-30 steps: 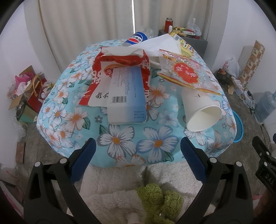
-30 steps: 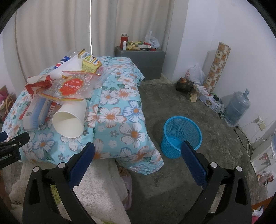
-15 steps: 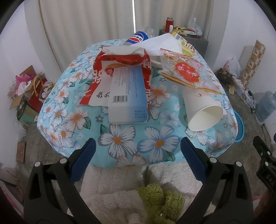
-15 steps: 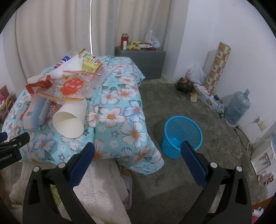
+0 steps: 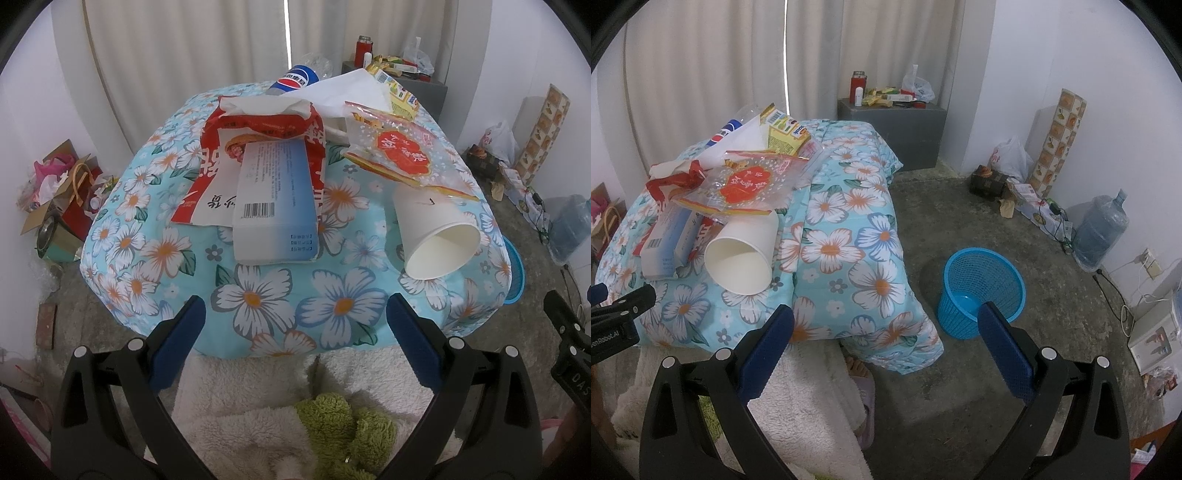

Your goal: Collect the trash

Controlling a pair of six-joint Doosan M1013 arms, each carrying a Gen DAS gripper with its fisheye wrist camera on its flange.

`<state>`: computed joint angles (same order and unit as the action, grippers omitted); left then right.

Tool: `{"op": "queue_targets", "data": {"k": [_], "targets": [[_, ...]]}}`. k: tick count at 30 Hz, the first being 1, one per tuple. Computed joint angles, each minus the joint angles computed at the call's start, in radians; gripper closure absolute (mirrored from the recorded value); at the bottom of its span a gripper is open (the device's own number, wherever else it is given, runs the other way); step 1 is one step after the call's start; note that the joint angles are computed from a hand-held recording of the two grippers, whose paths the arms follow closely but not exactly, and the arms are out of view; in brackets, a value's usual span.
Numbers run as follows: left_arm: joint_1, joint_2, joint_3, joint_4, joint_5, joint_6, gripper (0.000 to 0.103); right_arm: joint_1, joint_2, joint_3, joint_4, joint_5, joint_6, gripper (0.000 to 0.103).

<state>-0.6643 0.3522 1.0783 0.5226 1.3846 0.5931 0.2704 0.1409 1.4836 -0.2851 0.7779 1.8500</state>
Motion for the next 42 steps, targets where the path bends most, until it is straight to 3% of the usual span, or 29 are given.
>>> {"op": "queue_targets", "data": {"k": [9,23,29,36,42], "targets": [[0.005,-0.008,0.013,0.0,-0.006,0.001,0.009,0.0,0.002,-0.001,0.0,-0.001,0.002,0.006],[0.033,-0.067,0.113,0.044,-0.09,-0.016,0.009,0.012,0.023,-0.024,0.025,-0.048,0.055,0.006],[0.044,-0.064,0.109,0.039,-0.139,0.06,0.009,0.016,0.035,-0.022,0.054,-0.061,0.083,0.006],[0.062,-0.053,0.099,-0.053,-0.225,0.154,0.009,0.0,0.049,-0.031,0.045,-0.062,0.117,0.006],[0.075,-0.075,0.144,-0.126,-0.398,0.226,0.009,-0.014,0.05,-0.02,-0.005,-0.07,0.169,0.006]]}}
